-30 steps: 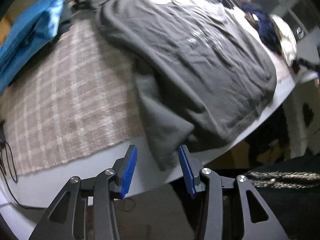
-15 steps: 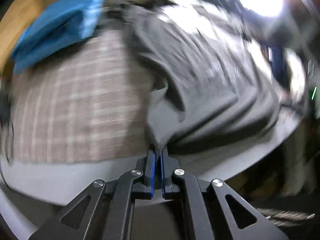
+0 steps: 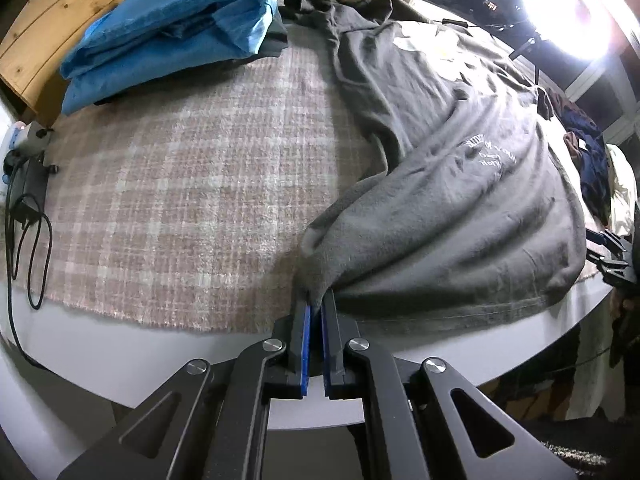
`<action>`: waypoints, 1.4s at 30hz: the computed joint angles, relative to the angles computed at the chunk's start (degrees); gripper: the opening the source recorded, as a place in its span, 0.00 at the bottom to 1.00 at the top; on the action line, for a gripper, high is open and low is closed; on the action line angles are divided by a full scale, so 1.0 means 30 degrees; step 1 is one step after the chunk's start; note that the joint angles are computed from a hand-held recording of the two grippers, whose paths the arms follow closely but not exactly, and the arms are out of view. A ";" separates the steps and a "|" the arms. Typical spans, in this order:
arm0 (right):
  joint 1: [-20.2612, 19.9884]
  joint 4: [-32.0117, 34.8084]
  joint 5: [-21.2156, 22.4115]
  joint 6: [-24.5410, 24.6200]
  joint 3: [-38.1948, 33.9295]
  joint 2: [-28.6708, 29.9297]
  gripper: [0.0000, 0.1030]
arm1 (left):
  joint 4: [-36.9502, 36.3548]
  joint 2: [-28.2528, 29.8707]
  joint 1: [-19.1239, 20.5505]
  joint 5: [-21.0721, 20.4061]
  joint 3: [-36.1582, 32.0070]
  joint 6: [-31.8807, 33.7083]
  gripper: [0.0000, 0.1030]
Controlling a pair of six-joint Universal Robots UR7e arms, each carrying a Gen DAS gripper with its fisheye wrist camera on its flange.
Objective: Fold clothes
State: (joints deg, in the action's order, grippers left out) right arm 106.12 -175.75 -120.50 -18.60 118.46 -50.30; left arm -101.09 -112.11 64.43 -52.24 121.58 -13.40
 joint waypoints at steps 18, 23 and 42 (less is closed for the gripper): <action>0.0207 0.4609 0.1447 0.4673 -0.4299 -0.3223 0.35 | 0.0927 0.0809 -0.1729 0.0068 -0.2616 0.0881 0.03; -0.0677 0.6870 -0.0685 0.5968 -0.5160 -0.1568 0.37 | -0.0150 0.3480 0.0467 0.0934 -0.2725 0.1711 0.03; -0.0217 0.7298 -0.1168 0.0353 -0.9608 0.3225 0.48 | 0.0497 0.3643 0.1179 0.0051 -0.3345 0.2622 0.03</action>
State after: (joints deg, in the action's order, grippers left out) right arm 105.46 -153.86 -124.01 -17.54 89.64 -40.63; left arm -99.60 -101.19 67.97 -52.09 111.54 -5.53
